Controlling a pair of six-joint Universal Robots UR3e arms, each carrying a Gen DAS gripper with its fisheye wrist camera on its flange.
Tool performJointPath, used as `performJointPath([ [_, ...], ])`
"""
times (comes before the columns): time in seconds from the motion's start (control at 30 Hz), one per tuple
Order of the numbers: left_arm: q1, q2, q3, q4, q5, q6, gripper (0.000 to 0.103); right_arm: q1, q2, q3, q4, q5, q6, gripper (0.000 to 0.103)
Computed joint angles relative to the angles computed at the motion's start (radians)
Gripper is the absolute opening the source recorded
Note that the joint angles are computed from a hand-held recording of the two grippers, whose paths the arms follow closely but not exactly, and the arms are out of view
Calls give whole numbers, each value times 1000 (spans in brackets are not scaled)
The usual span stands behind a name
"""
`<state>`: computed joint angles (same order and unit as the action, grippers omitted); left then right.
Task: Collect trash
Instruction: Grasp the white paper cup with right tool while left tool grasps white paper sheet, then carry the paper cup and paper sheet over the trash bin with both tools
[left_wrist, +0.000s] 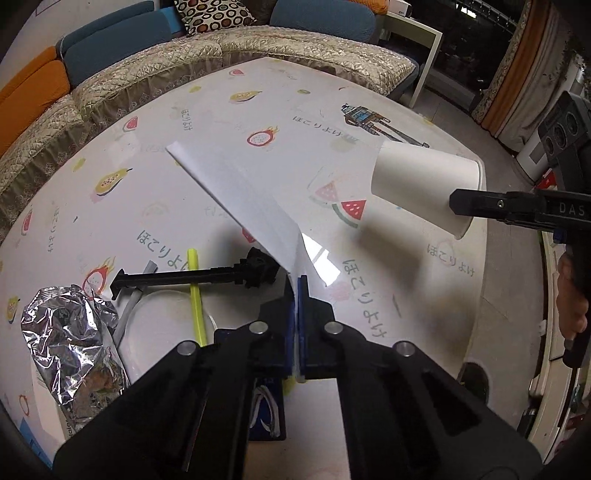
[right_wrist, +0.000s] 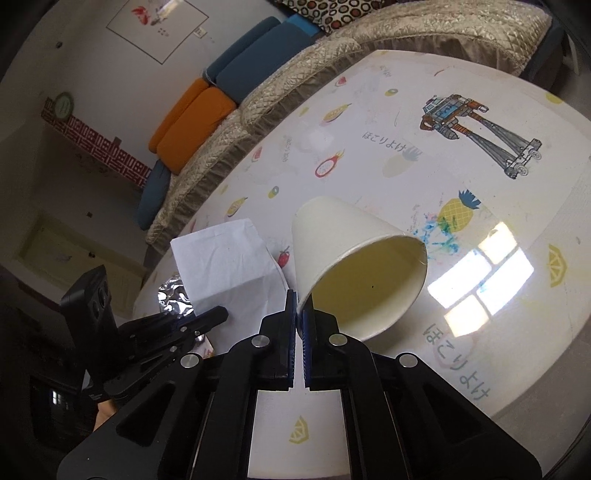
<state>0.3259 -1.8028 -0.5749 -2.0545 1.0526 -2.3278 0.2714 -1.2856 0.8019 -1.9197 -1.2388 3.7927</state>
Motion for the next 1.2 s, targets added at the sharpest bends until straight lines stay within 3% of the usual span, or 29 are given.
performJointPath([
  [0.17,-2,15,110,-121,-34,28,0,-6,-158,124,18,-14,-16,4],
  [0.3,-8,87,91,-175,-40,68,0,0,-318,266,53,-37,-30,4],
  [0.6,-24,301,74,-421,-56,278,0,47,-693,562,177,-95,-23,4],
  [0.8,-131,488,-116,-460,-23,367,0,141,-943,772,245,-176,104,4],
  [0.93,-248,596,-312,-400,19,340,0,301,-1048,892,249,-281,276,4],
  [1.03,-418,658,-515,-250,87,228,0,461,-1089,1005,220,-366,438,4],
  [1.2,-708,679,-794,-16,188,16,0,553,-1222,1269,152,-343,614,4],
])
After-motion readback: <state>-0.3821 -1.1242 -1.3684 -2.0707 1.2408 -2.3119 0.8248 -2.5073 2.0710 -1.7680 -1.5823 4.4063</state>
